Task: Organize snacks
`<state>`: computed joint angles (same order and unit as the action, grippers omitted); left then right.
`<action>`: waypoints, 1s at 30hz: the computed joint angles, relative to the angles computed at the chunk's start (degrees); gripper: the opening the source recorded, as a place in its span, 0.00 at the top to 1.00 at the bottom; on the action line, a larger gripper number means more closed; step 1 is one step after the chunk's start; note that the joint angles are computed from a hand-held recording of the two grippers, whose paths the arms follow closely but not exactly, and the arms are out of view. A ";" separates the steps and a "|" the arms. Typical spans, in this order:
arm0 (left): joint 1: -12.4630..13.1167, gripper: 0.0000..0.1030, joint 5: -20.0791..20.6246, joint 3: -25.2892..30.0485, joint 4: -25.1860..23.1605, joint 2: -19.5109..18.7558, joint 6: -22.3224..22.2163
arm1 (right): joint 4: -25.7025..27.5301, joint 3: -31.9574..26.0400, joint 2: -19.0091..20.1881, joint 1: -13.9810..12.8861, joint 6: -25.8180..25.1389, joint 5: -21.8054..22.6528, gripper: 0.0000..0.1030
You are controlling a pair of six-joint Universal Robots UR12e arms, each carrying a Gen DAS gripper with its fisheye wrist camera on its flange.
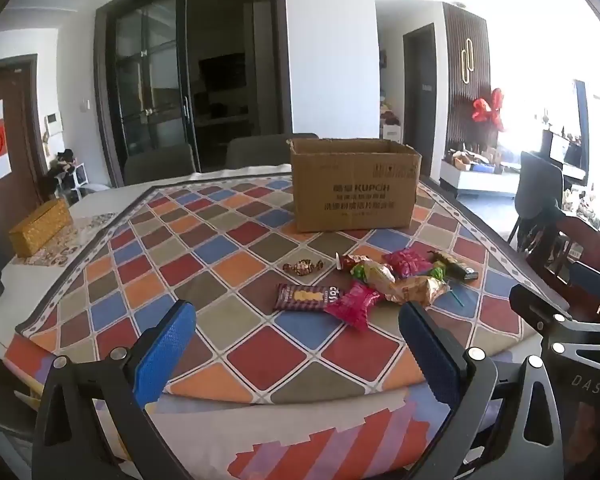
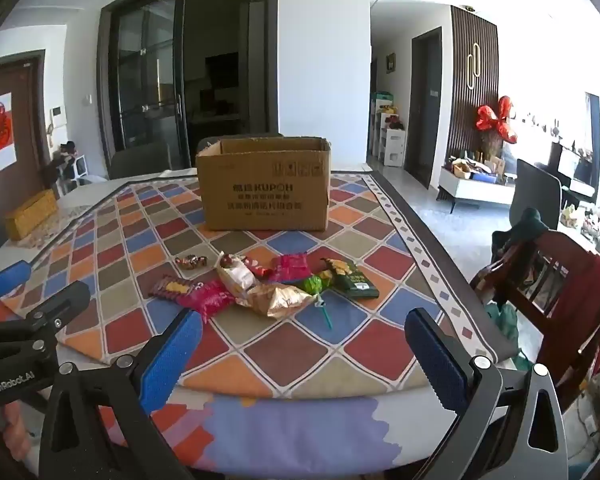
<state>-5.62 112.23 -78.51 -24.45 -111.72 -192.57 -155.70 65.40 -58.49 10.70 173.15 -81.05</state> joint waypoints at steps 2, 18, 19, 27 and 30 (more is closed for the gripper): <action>0.17 0.00 -0.02 0.28 -0.80 -0.10 -0.70 | -1.13 0.19 0.06 0.04 -0.03 -0.15 0.00; -0.18 0.00 0.45 -1.04 2.27 0.55 0.62 | -2.50 0.69 -0.13 0.06 0.05 -0.02 0.00; -0.13 0.00 0.34 -1.03 2.29 0.53 0.65 | -2.53 0.68 -0.11 0.05 0.07 -0.03 0.00; -0.08 0.00 0.40 -1.04 2.81 0.49 0.84 | -2.60 0.85 -0.23 0.04 0.03 0.01 0.00; -0.04 0.00 0.33 -1.05 2.86 0.50 0.92 | -2.64 0.89 -0.26 0.03 0.01 0.01 0.01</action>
